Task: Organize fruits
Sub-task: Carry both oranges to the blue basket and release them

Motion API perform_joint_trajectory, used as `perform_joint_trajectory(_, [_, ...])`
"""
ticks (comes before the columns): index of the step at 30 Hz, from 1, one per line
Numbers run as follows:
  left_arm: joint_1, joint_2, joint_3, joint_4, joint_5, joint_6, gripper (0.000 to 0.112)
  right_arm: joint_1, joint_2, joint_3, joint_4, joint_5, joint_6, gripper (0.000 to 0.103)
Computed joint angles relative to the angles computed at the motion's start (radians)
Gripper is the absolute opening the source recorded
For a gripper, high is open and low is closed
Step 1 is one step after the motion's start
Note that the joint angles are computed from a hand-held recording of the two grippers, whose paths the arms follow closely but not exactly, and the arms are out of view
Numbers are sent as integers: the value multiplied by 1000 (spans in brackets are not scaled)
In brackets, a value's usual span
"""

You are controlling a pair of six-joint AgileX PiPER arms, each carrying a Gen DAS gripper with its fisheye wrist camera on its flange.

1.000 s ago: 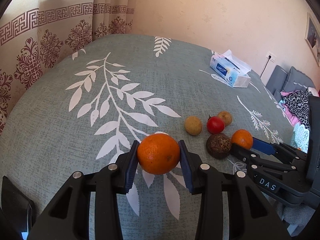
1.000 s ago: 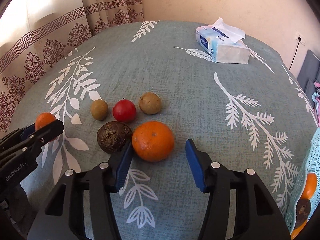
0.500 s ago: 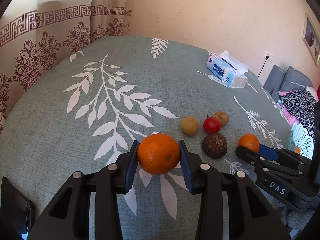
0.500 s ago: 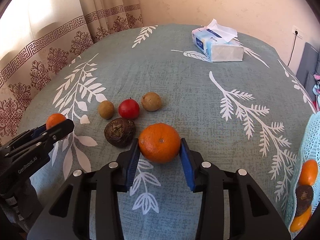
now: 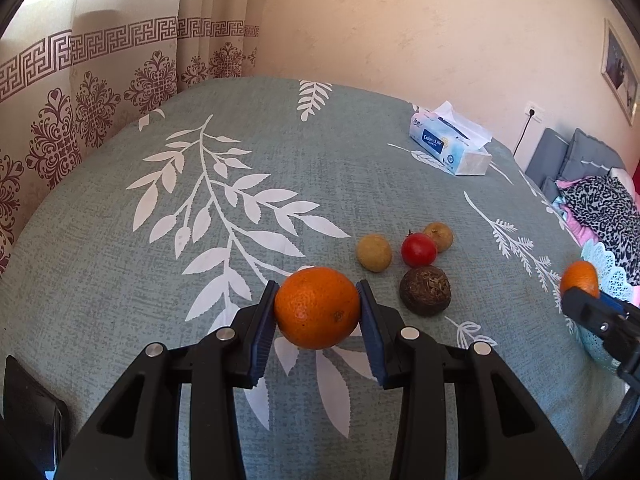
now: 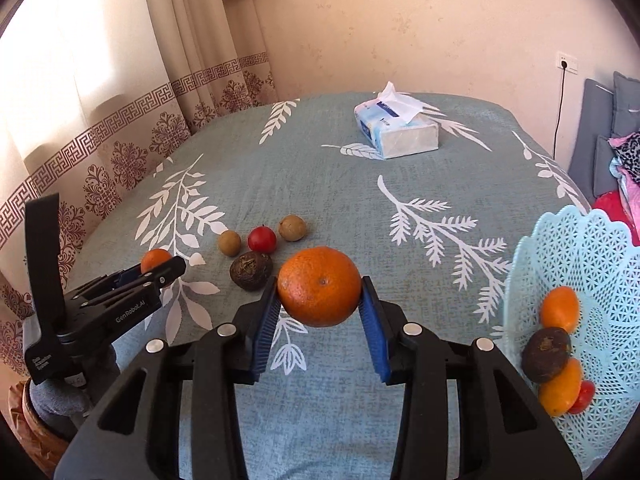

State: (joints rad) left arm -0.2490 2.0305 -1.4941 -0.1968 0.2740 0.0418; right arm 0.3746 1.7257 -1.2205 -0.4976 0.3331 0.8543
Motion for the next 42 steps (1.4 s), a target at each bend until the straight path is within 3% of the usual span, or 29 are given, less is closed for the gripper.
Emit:
perform_joint_trajectory(11, [-7, -3, 8, 43, -15, -32, 39, -89, -238, 234, -306, 30, 365, 41])
perform_joint_trajectory(16, [-11, -4, 13, 77, -23, -64, 39, -167, -313, 323, -354, 41, 434, 41])
perform_joint_trajectory(28, [-25, -7, 18, 217, -25, -199, 39, -350, -379, 453, -288, -27, 420, 41])
perform_joint_trajectory(37, [-43, -21, 18, 195, 4, -175, 39, -410, -444, 511, -296, -82, 431, 42])
perform_joint_trajectory(42, [-77, -47, 35, 181, 6, -158, 39, -430, -487, 551, -376, -92, 509, 42])
